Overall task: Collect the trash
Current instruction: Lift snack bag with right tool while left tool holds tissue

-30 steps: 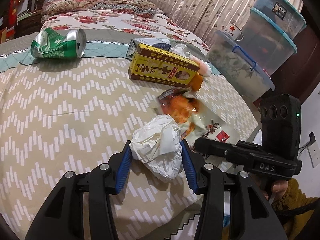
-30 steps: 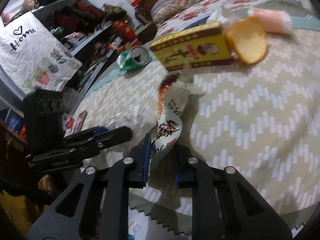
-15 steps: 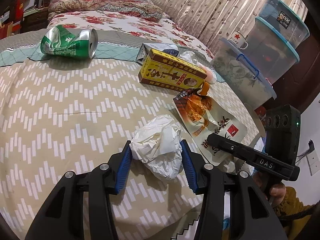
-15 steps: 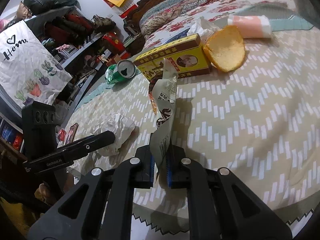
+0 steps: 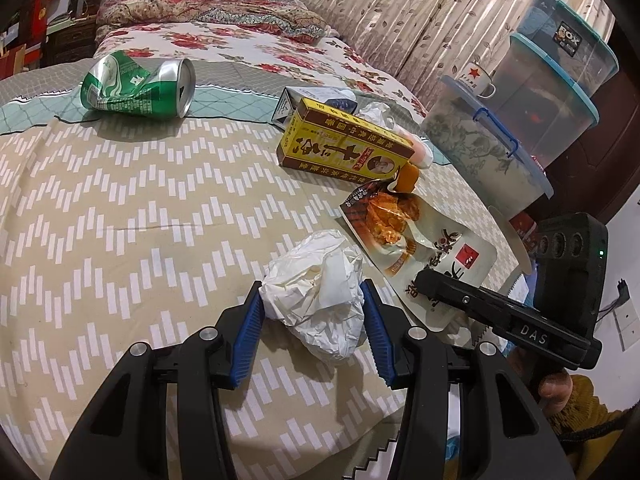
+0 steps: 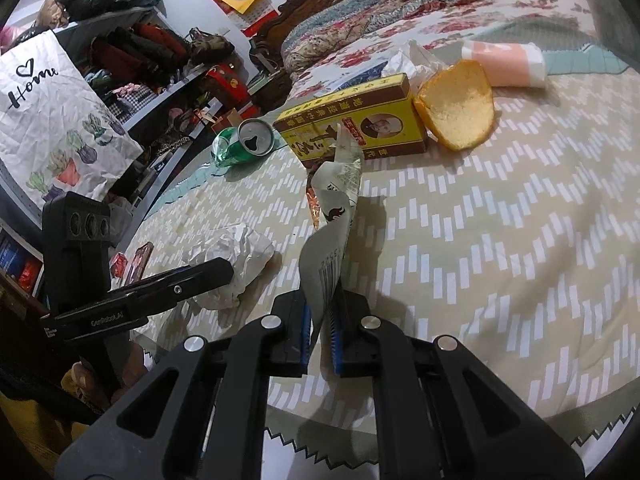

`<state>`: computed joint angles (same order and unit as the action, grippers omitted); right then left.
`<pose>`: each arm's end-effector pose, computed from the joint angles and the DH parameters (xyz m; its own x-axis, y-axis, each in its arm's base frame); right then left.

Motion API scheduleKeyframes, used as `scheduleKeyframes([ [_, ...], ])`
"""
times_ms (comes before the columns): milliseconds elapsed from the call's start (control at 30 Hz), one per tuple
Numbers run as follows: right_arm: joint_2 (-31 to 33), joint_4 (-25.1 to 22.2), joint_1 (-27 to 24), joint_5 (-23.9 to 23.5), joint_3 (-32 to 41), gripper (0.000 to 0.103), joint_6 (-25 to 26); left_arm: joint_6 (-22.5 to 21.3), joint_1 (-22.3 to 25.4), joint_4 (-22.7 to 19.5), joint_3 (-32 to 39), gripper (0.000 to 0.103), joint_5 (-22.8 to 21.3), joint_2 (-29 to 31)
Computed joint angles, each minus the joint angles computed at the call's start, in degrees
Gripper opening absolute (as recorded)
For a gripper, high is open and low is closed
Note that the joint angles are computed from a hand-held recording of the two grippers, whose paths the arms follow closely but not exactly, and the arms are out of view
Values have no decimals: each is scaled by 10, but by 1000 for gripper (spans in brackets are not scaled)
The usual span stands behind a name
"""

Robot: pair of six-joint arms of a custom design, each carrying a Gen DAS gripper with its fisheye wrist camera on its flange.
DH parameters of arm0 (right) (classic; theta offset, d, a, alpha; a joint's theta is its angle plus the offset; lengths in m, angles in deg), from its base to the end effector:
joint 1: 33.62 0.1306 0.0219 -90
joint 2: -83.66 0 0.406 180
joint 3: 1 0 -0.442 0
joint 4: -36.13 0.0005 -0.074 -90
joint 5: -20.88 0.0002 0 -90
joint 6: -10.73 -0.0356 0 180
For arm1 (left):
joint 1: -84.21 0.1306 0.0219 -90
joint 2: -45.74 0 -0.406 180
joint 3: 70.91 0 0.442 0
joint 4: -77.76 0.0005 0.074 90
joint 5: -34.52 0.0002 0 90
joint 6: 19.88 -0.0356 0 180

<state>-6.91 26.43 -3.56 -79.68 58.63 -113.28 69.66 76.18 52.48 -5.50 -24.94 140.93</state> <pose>0.4171 0.2483 0.2474 -0.8002 0.1722 -0.5744 -0.2017 0.8248 0.5282 0.4945 -0.0885 0.2295 -0.8084 0.1210 -0.5760 0.4150 0.8112 -0.4119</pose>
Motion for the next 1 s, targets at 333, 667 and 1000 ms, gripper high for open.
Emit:
scheduleKeyframes([
  [333, -2, 4, 4, 12, -1, 9, 5, 0, 0, 0, 0, 45, 0, 0],
  [667, -14, 12, -1, 21, -11, 9, 2, -1, 0, 4, -2, 45, 1, -2],
  [1000, -33, 15, -3, 31, -22, 9, 9, 0, -2, 5, -2, 45, -1, -3],
])
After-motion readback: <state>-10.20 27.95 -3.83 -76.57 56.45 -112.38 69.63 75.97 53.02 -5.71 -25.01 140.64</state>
